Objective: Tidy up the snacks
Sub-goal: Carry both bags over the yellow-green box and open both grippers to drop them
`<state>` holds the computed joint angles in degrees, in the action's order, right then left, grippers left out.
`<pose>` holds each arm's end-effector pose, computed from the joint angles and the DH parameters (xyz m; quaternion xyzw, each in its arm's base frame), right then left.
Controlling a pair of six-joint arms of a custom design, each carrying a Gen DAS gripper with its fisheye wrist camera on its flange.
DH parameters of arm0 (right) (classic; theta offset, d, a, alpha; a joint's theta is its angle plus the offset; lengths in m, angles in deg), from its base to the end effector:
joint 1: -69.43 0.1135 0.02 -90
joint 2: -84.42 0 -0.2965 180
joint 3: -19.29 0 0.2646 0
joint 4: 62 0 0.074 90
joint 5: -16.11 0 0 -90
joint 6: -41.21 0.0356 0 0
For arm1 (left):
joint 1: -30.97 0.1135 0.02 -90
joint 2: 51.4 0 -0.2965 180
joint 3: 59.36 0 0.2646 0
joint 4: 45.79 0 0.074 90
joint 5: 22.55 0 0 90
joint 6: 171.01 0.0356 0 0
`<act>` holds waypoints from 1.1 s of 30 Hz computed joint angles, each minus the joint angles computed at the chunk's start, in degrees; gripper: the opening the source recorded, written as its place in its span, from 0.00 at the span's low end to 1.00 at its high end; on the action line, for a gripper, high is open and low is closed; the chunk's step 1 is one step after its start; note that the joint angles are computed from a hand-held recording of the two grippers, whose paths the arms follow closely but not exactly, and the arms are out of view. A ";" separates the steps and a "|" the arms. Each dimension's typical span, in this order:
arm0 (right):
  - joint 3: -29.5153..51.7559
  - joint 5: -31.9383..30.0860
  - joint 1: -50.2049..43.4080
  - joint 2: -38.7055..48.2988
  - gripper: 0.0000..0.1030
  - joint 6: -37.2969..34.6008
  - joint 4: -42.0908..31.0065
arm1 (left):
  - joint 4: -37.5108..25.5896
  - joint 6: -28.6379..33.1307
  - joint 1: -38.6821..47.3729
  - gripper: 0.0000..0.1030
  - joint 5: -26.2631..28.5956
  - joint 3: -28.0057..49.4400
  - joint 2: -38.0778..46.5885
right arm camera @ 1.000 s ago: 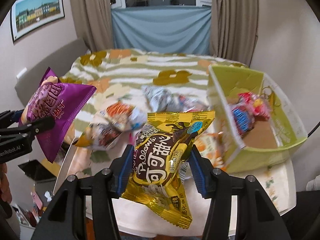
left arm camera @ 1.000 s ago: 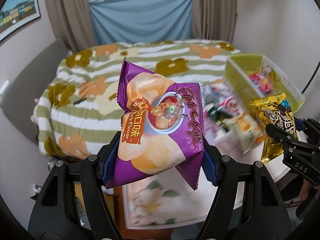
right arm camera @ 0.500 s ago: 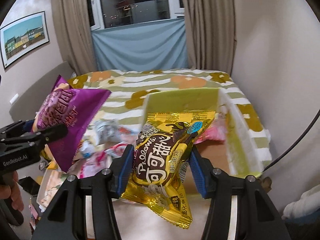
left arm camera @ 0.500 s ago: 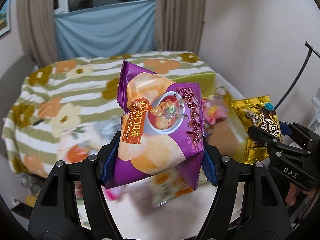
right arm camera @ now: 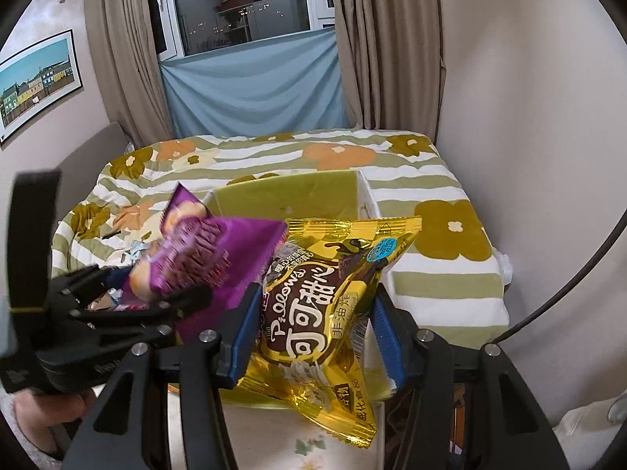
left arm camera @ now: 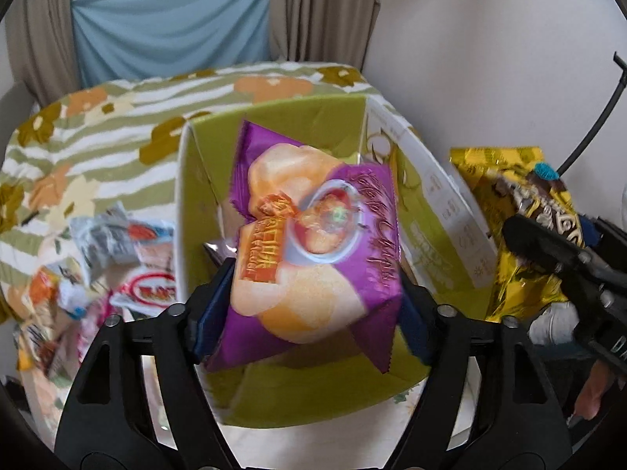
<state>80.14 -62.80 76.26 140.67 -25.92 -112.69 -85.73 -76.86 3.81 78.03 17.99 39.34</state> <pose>0.1940 0.0163 0.3028 0.1646 0.9091 0.0087 0.3827 0.3052 -0.1639 0.2613 0.2830 0.9023 -0.1482 0.2895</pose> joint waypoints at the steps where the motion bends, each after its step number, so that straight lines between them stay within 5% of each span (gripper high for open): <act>1: -0.37 -0.98 -1.05 -0.22 0.49 -0.61 0.26 | 0.04 0.32 0.41 0.91 -0.15 -0.75 -0.40; 2: -0.67 -1.77 -1.66 -0.45 0.49 -0.93 0.34 | 0.40 -0.12 0.09 0.99 -1.48 -1.45 -0.63; 24: 0.73 -18.77 -10.84 11.79 0.50 -9.12 8.86 | -7.14 2.12 7.21 0.99 -4.44 -1.24 -3.99; 26: 0.80 -19.56 -11.10 13.08 0.54 -8.67 9.38 | -7.48 2.26 7.90 0.99 -4.88 -1.69 -4.85; 29: -0.61 -20.10 -11.25 12.30 0.85 -8.51 10.92 | -7.56 2.42 9.19 0.99 -5.60 -3.00 -6.25; 33: -4.17 -19.92 -10.85 8.68 0.90 -7.75 13.52 | -7.97 3.15 11.42 0.99 -3.88 -5.38 -7.92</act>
<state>75.97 -82.72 65.41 149.35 -33.68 -99.17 -93.70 -73.71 15.23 74.15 12.61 31.42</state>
